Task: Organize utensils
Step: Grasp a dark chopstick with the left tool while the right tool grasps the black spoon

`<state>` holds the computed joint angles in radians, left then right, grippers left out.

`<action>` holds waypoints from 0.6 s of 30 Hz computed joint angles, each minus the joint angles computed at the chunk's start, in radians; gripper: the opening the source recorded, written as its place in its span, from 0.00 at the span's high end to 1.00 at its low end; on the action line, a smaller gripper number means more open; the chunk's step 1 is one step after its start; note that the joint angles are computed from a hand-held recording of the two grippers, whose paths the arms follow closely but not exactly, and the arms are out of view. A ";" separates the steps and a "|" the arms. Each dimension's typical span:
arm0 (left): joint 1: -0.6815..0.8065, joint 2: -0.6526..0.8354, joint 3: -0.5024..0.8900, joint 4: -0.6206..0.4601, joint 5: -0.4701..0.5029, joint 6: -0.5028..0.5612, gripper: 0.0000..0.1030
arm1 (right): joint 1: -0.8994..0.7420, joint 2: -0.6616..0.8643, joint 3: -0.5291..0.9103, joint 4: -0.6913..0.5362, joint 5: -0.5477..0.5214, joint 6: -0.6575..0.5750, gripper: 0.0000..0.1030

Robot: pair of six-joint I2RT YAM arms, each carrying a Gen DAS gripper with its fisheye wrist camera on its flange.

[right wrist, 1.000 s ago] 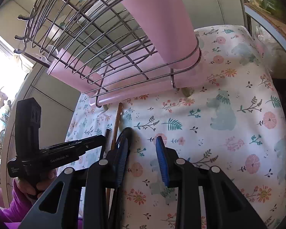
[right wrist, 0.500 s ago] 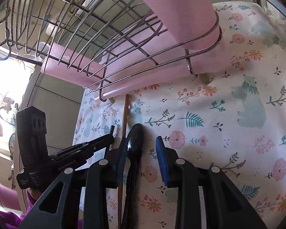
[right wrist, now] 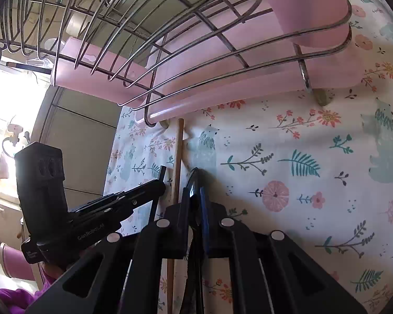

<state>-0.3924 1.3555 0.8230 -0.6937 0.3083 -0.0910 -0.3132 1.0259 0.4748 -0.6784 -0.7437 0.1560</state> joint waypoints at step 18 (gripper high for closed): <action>0.048 0.043 0.076 -0.071 -0.026 0.048 0.95 | -0.215 -0.033 0.059 -0.079 0.066 -0.059 0.93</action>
<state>-0.3446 1.3982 0.8992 -0.7651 0.2818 -0.0428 -0.5285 0.9929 0.5340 -0.7570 -0.6773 0.0970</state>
